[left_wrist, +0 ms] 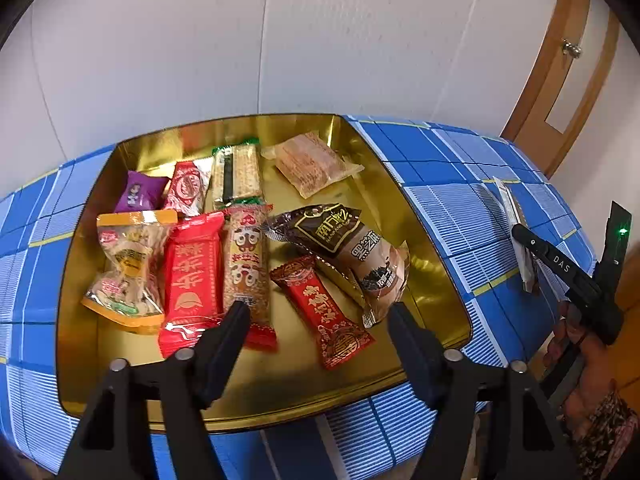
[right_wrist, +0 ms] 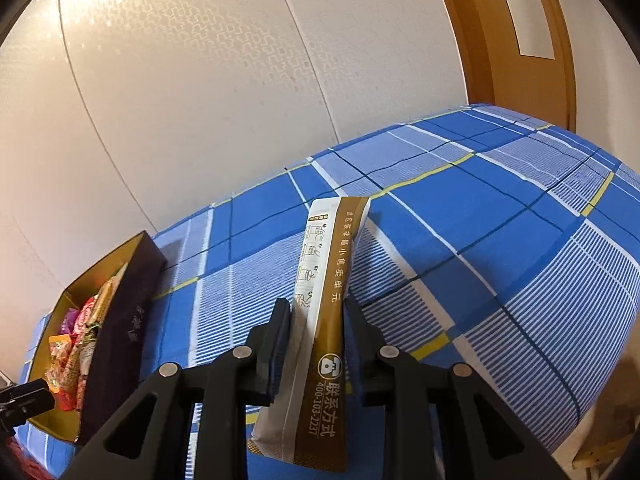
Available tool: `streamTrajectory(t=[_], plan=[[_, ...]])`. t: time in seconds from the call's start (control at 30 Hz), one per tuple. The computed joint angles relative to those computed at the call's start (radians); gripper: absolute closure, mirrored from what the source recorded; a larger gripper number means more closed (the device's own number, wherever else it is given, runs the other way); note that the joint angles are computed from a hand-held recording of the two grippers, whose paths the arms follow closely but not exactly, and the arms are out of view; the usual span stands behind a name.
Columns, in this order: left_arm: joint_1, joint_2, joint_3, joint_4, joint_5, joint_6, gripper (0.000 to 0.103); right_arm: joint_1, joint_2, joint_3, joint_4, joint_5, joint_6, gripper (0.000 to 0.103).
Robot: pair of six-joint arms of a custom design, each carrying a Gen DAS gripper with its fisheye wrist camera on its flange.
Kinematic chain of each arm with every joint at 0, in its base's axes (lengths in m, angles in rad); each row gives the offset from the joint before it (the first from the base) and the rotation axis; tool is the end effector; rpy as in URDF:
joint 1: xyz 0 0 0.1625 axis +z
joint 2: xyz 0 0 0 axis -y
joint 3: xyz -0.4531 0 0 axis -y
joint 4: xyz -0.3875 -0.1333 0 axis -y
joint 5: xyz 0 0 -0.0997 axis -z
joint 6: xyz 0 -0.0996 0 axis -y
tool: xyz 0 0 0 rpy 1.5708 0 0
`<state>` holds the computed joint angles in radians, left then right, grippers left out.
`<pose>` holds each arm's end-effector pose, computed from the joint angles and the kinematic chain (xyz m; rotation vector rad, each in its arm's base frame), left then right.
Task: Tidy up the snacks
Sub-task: 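Carry the white-and-brown stick pack into the tray and open the right gripper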
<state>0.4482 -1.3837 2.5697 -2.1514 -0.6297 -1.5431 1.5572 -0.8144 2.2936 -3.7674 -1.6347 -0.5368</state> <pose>-0.1582 -0.3133 0.1436 -0.1170 2.2174 -0.9226 0.1203 -0.4886 0.0968 0.6740 -2.6439 0.9607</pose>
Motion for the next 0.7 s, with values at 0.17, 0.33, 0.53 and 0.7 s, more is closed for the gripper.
streamTrajectory(t=[0.17,0.33,0.53,0.7], plan=[[-0.019,-0.043,0.011,0.045,-0.001,-0.031,0.026,0.008,0.001,0.027,-0.023,0.03,-0.028,0.077],[-0.052,-0.1,0.024,0.117,-0.005,-0.092,0.026,0.013,-0.001,0.064,-0.055,0.091,-0.069,0.077],[-0.106,-0.203,0.04,0.243,-0.024,-0.178,0.022,0.032,-0.031,0.107,-0.033,0.184,-0.155,0.077],[-0.151,-0.299,0.03,0.415,-0.043,-0.27,0.022,0.094,-0.083,0.101,0.155,0.237,-0.236,0.077]])
